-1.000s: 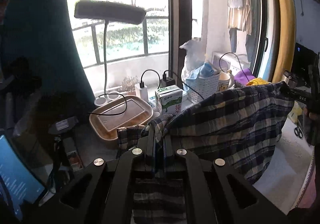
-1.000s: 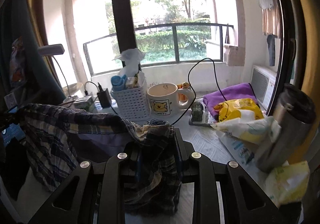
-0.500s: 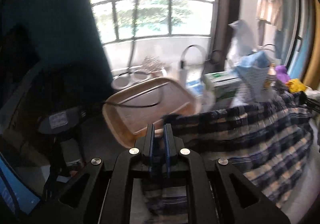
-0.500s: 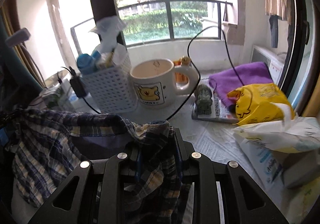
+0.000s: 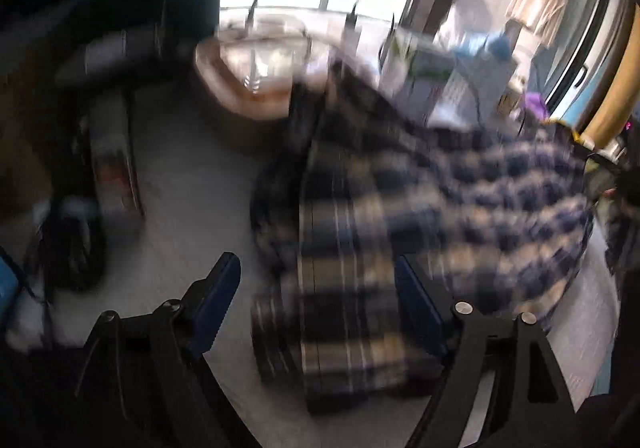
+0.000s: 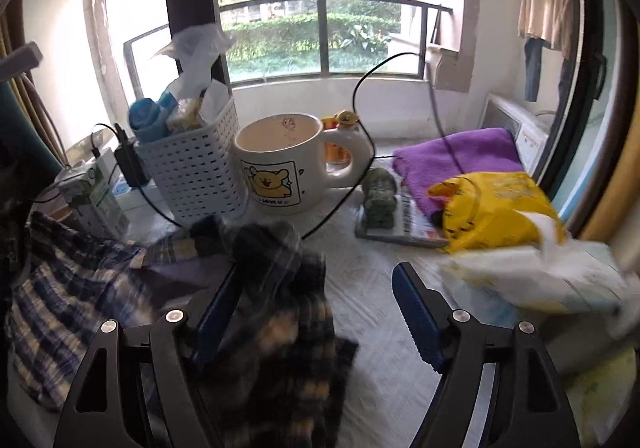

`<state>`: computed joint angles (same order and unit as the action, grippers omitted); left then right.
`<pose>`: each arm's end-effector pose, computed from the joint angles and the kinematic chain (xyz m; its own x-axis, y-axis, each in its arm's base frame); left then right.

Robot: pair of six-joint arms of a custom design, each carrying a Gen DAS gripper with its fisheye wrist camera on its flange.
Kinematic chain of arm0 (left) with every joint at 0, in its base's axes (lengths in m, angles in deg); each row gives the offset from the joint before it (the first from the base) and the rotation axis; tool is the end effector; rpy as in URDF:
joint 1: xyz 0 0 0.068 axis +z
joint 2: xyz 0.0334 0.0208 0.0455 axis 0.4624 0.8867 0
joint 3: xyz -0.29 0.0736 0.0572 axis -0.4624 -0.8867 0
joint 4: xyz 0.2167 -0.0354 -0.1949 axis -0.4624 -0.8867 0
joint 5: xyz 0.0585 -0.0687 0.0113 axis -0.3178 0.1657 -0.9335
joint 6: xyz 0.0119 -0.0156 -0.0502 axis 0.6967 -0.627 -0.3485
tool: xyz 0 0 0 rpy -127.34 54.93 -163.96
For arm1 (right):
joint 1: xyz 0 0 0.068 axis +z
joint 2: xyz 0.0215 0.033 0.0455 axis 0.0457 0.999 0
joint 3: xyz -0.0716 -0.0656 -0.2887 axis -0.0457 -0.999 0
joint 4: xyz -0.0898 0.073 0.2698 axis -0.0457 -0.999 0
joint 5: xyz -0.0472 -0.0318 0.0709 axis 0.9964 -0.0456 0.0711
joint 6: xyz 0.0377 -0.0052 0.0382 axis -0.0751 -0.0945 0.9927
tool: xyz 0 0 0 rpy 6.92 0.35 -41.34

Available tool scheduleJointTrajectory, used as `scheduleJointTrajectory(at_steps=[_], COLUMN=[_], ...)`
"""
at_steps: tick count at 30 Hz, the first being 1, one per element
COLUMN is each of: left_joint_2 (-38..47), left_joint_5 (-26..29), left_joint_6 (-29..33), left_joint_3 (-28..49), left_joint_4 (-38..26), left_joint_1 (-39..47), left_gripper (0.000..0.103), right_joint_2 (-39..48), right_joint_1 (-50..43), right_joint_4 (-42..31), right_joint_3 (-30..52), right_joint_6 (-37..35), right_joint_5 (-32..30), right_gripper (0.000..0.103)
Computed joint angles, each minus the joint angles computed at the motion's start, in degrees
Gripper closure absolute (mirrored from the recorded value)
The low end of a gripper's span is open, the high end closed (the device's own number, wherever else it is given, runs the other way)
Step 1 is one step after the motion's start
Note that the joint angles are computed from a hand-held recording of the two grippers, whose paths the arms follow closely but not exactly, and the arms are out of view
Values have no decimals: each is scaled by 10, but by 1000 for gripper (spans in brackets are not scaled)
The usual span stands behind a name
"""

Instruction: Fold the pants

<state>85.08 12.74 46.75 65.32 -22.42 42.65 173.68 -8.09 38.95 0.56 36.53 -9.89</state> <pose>0.2263 0.0448 0.0601 -0.8106 0.1397 -0.5686 0.2947 0.9365 -0.1900 0.2606 -0.0465 0.0808 -0.6378 0.0779 -0.7663 0.1025 0.9946 0.0158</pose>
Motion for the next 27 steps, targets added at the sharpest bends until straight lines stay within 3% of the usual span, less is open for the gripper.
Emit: scheduleJointTrajectory(at_steps=[7, 15, 17, 22, 24, 25, 27], left_joint_2=[36, 38, 39, 33, 29, 22, 2], left_joint_5=[-16, -55, -57, -68, -60, -56, -55], left_joint_6=[-20, -48, -58, -81, -88, -91, -85], left_joint_3=[-34, -56, -51, -70, -75, -79, -90], left_joint_4=[74, 128, 128, 157, 158, 154, 147], left_joint_1=[-15, -53, -59, -88, -92, -93, -90], left_gripper=[23, 24, 35, 74, 85, 87, 90], right_joint_2=[-49, 140, 180, 176, 182, 185, 179], right_joint_1=[-67, -94, -77, -18, 5, 14, 38], right_joint_4=[19, 185, 233, 199, 196, 187, 189], right_joint_3=[-108, -126, -121, -89, -79, -75, -79], right_joint_6=[11, 51, 74, 112, 117, 111, 104], right_joint_5=[-52, -153, -158, -141, -126, -118, -86], right_gripper=[24, 24, 25, 25, 44, 69, 72])
